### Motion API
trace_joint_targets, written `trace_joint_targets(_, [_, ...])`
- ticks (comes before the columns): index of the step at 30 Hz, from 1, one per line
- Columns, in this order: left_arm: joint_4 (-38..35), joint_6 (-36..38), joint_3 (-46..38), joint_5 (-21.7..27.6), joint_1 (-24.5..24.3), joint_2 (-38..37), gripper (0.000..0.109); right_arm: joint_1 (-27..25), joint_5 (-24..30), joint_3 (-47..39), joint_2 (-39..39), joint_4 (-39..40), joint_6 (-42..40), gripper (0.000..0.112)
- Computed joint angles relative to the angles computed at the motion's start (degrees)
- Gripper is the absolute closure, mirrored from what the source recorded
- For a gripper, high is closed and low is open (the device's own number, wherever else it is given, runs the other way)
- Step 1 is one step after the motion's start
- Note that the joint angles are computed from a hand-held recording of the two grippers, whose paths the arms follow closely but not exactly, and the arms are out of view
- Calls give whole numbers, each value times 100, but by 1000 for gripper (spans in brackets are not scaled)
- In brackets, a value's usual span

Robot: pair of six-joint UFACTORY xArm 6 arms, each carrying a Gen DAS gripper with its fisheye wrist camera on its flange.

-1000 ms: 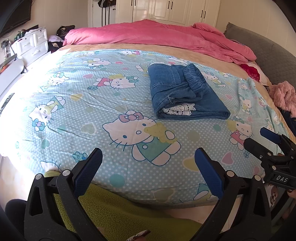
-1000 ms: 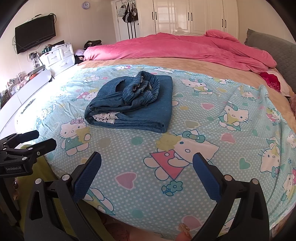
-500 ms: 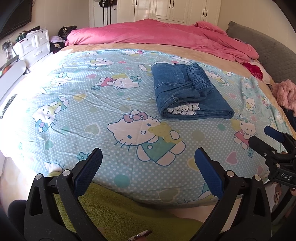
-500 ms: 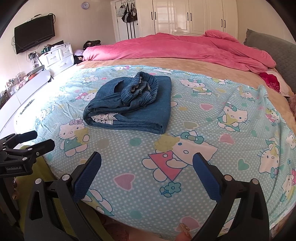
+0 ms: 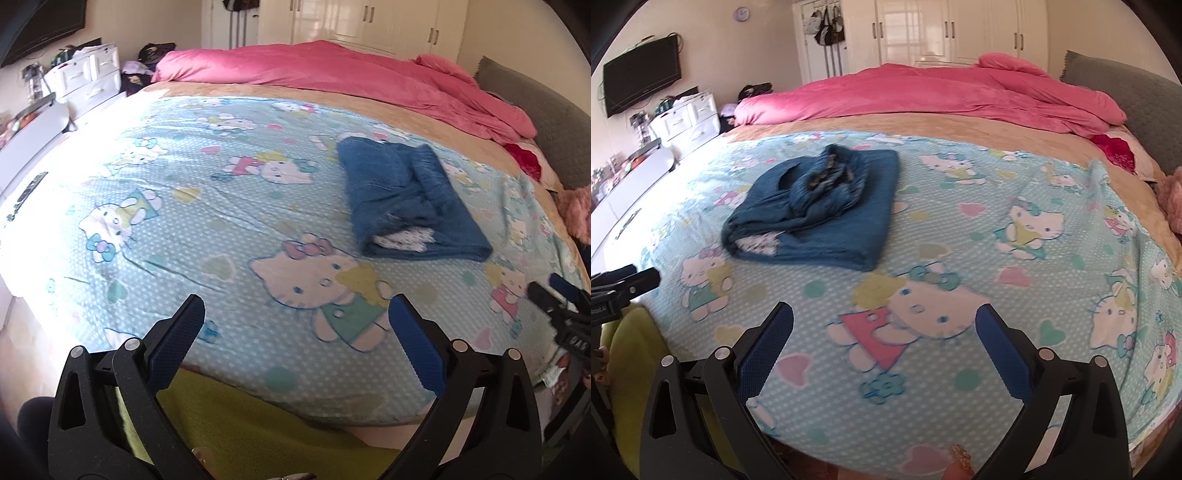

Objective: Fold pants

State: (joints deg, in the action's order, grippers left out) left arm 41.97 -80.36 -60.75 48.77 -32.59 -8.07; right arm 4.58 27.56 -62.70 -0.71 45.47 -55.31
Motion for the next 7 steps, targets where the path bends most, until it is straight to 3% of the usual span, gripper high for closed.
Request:
trace_joint_targets(4, [-401, 204, 178, -92, 528, -149, 15, -392, -98, -895, 760, -442, 649, 14])
trace_joint_targets(7, [-813, 575, 249, -194, 1159, -216, 15, -759, -91, -2024, 1687, -1424, 1768, 14])
